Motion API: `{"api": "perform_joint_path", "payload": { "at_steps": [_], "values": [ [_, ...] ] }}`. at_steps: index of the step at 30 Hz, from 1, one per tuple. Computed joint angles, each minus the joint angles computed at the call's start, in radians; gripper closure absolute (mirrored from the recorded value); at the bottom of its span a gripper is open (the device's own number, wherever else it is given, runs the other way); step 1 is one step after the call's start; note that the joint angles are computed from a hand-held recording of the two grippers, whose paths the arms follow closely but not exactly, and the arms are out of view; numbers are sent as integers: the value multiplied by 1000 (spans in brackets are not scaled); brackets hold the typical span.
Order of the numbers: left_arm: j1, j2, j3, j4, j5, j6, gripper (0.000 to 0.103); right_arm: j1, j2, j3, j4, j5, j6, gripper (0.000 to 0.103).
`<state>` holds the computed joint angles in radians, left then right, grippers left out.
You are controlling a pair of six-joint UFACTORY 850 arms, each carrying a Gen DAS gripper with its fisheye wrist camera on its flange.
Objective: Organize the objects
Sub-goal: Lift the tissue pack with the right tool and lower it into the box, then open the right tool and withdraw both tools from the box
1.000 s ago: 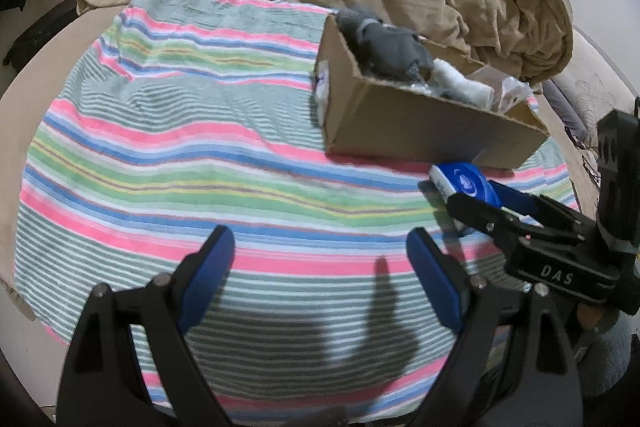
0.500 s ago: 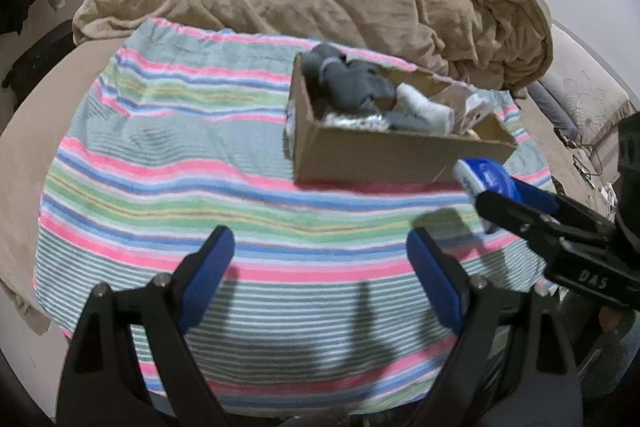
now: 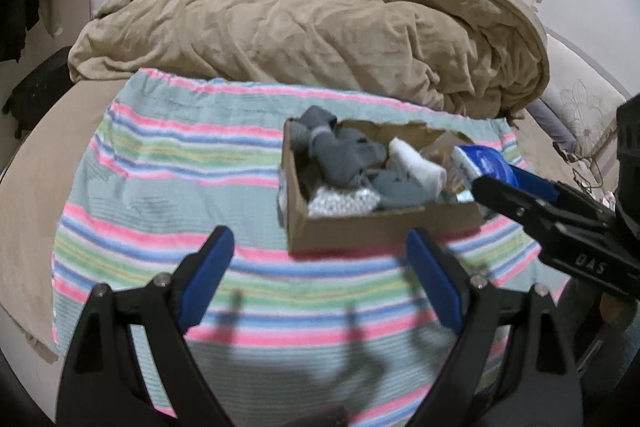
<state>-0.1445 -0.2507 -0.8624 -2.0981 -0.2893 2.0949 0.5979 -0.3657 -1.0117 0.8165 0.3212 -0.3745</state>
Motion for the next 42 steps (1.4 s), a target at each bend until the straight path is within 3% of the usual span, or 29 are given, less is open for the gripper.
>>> {"api": "perform_joint_path", "payload": {
  "at_steps": [6, 13, 21, 24, 36, 42],
  "values": [
    [-3, -67, -76, -4, 22, -4, 14, -33, -63, -79, -27, -35, 15, 29],
    [9, -154, -174, 53, 42, -73, 14, -58, -162, -195, 70, -77, -92, 29],
    [17, -217, -234, 195, 57, -215, 14, -68, -273, -320, 409, -109, -453, 28],
    [19, -219, -230, 216, 60, -238, 14, -63, -292, -335, 463, -99, -517, 27],
    [27, -117, -135, 147, 75, -196, 14, -29, -198, -238, 359, -29, -382, 22],
    [21, -22, -50, 27, 68, -79, 14, 2, -110, -149, 319, 10, -319, 22]
  ]
}}
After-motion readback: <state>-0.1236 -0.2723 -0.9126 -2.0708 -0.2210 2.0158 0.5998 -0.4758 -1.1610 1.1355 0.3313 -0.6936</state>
